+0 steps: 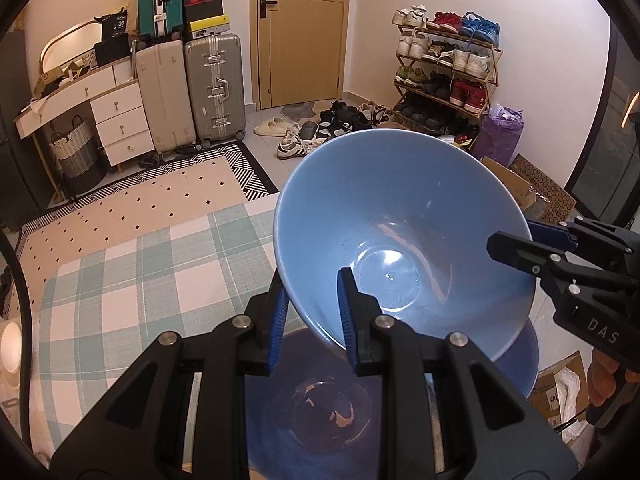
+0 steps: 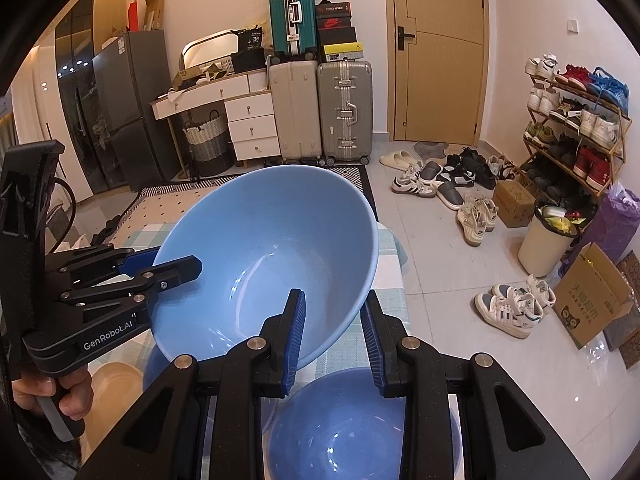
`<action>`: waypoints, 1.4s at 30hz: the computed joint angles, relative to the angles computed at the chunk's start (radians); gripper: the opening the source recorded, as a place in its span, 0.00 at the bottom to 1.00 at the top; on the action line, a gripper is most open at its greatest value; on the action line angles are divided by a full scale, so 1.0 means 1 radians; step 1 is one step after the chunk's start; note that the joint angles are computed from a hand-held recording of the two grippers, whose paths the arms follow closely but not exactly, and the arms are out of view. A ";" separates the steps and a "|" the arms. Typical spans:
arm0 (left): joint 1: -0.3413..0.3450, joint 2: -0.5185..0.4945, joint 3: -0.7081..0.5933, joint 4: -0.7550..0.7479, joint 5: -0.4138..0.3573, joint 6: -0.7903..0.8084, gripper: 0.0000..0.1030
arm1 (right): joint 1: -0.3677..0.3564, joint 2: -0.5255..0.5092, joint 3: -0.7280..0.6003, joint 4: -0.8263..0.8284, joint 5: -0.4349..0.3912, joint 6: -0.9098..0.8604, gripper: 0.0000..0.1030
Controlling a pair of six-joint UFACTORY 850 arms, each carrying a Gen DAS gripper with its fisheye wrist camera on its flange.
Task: Organize plates and bowls
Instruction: 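Lift and carry the held blue bowls toward the other blue bowls with both tools, then lower the held blue bowls into the other blue bowls with both tools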
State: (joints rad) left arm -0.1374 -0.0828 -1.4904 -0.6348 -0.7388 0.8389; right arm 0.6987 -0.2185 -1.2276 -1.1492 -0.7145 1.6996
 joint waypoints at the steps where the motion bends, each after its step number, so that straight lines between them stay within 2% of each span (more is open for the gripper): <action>1: 0.005 0.014 0.011 -0.003 -0.002 0.005 0.20 | 0.005 0.000 -0.002 -0.001 -0.003 0.001 0.28; 19: 0.090 0.182 0.123 -0.036 -0.054 0.056 0.20 | 0.100 -0.015 -0.016 -0.039 -0.047 0.075 0.28; 28: 0.125 0.205 0.145 -0.059 -0.071 0.090 0.20 | 0.127 -0.030 -0.025 -0.036 -0.053 0.095 0.28; 36: 0.180 0.217 0.174 -0.078 -0.096 0.133 0.20 | 0.139 -0.052 -0.027 -0.028 -0.025 0.109 0.29; 42: 0.185 0.214 0.197 -0.063 -0.080 0.146 0.20 | 0.135 -0.065 -0.016 -0.021 0.008 0.126 0.29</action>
State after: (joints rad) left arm 0.0472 0.1316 -1.2929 -0.6981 -0.8184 0.9844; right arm 0.8340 -0.2833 -1.2437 -1.1699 -0.7065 1.8260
